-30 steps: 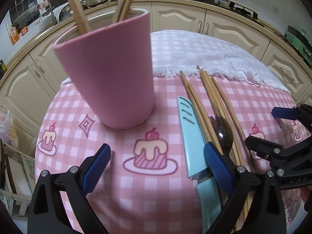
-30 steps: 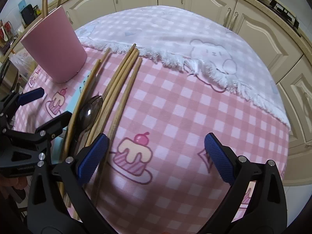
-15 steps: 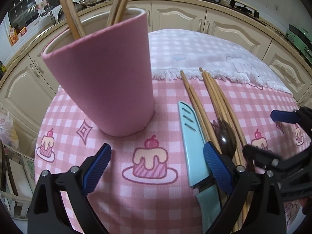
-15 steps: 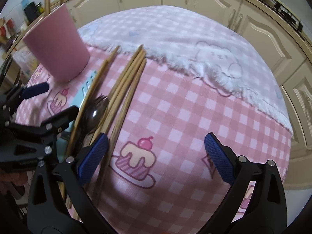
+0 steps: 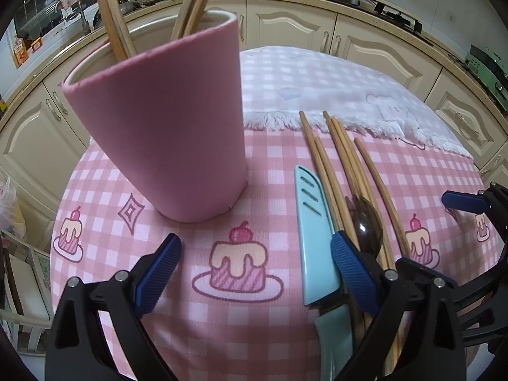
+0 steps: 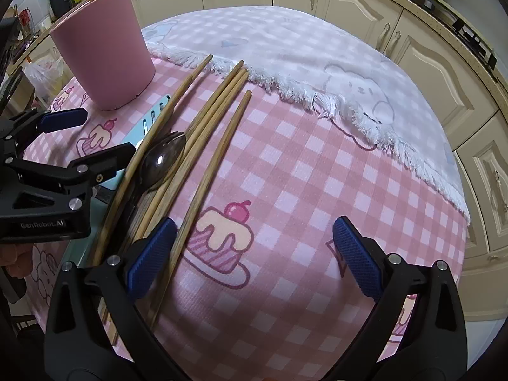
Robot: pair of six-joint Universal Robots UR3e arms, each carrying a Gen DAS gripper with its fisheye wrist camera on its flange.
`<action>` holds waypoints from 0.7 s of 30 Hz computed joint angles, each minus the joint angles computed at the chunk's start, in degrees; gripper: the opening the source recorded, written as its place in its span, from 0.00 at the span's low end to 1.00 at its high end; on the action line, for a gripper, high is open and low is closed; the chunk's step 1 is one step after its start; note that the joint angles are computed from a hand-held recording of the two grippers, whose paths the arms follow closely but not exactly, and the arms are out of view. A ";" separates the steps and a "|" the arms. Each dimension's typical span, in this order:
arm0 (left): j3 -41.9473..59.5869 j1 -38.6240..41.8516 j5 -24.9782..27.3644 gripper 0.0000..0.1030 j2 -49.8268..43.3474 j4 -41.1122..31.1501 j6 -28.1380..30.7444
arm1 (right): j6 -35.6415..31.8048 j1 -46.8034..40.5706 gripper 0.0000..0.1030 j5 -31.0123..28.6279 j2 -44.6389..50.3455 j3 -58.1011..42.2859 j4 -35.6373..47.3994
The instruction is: Organize utensils
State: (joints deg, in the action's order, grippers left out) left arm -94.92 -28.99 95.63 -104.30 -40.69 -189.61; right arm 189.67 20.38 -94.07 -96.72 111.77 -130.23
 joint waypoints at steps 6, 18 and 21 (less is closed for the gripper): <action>-0.12 -0.62 0.91 0.90 0.11 0.25 0.40 | 0.06 0.04 0.94 0.02 -0.12 0.00 0.15; -0.17 -0.79 0.54 0.90 -0.07 1.40 1.54 | 0.68 0.17 0.94 -0.27 -0.30 -0.03 0.47; -0.17 -1.19 1.44 0.90 -0.51 1.61 1.89 | 0.72 0.21 0.94 -0.29 -0.29 -0.07 0.51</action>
